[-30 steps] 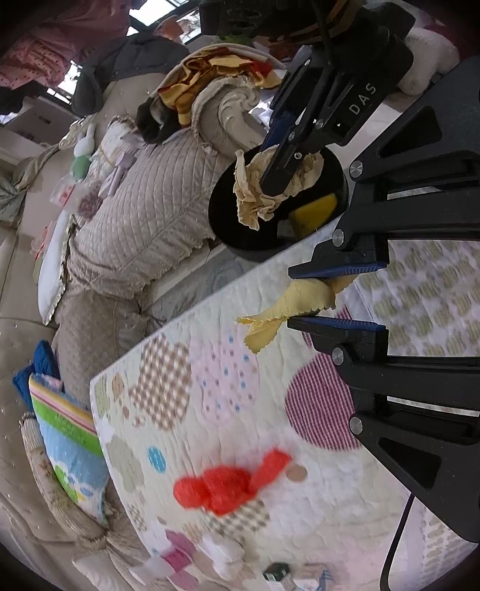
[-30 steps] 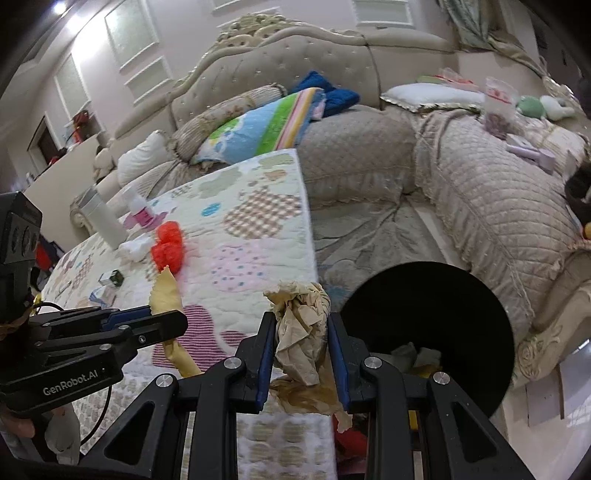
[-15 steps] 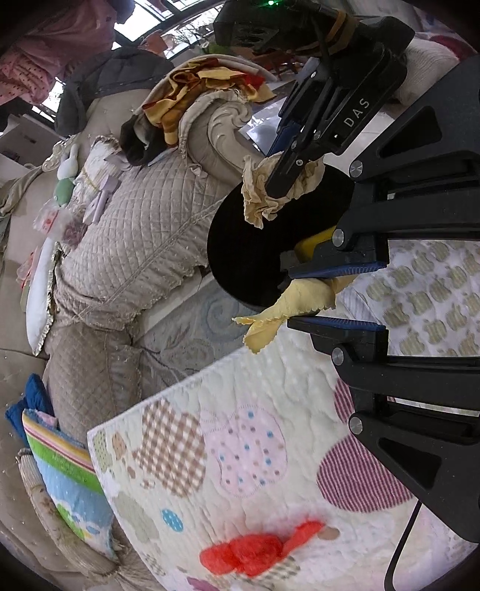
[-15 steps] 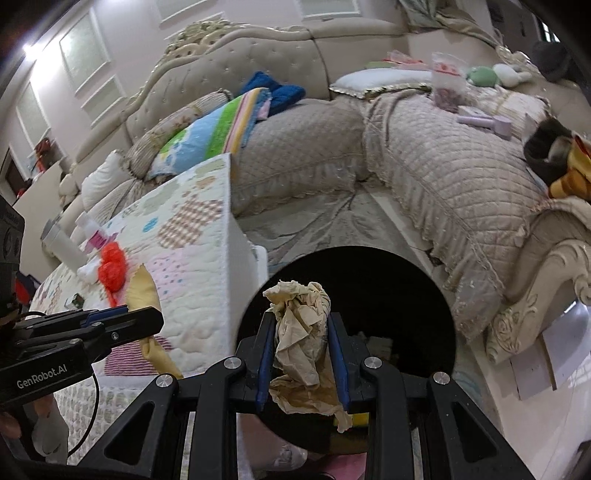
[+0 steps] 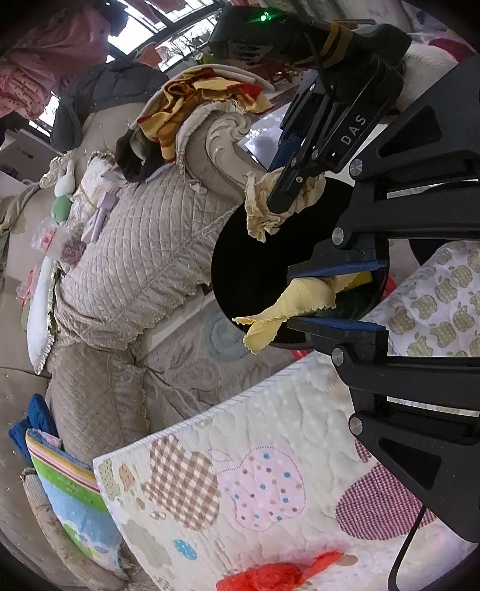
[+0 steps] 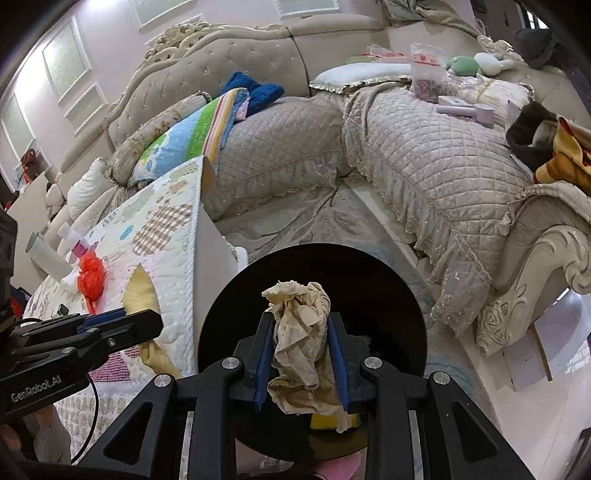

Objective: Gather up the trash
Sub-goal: 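Carry the yellow cloth and brown paper over the black bin and open both tools, then move both empty tools back toward the remaining items on the table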

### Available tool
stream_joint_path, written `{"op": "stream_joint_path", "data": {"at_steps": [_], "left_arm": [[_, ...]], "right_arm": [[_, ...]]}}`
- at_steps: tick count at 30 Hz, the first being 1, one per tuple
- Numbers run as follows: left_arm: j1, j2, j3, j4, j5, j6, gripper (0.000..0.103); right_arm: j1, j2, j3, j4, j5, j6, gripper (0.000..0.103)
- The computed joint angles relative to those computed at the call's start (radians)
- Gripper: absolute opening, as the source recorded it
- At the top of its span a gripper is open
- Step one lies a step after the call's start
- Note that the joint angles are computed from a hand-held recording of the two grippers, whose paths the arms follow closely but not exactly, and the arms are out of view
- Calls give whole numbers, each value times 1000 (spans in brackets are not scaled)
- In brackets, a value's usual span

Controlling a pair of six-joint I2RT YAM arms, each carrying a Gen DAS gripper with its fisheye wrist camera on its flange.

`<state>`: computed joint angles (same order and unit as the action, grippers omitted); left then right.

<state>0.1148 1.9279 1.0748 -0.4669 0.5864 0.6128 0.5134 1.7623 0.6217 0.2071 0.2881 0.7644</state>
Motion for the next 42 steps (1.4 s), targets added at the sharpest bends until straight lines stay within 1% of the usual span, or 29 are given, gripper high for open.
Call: {"op": "stream_joint_path", "data": {"at_steps": [3,6,9,13,18,23,26,31,36,38,39,40,42], "left_arm": [[0,22,23,-28,9,11,22],[-3,32,29,-35,9,8,25],[2,40,37,-49,12,6,32],[22,33,35,-57,10,18,32],[77,22,39,-51,-16,25,32],[169,39,75,-60,-44,54,32],[238,63,110,-64,-53,82,32],[367,138,222,-109,-64,128,32],[493,248,410,-190,-67,155,32],[542,302,504,-229,-67,171,32],[566,335,561,-255,-65,177,32],[589,371,621,-279,-64,180,32],[628,449,754,-319,-72,169,32]], "right_arm": [[-9,0,-2,-5,-1,4,37],[-15,0,-5,-2,-6,5,38],[-13,6,0,-6,-11,9,39],[-3,17,11,-14,-15,14,40],[25,31,43,-26,-16,14,40],[64,85,123,-45,-32,12,41],[92,130,177,-49,-46,18,43],[147,238,332,-95,-73,-4,44],[198,365,546,-176,-113,-50,46],[216,422,647,-212,-134,-74,48],[219,444,685,-225,-142,-82,52],[225,474,739,-246,-152,-90,58],[236,529,841,-290,-165,-104,62]]}}
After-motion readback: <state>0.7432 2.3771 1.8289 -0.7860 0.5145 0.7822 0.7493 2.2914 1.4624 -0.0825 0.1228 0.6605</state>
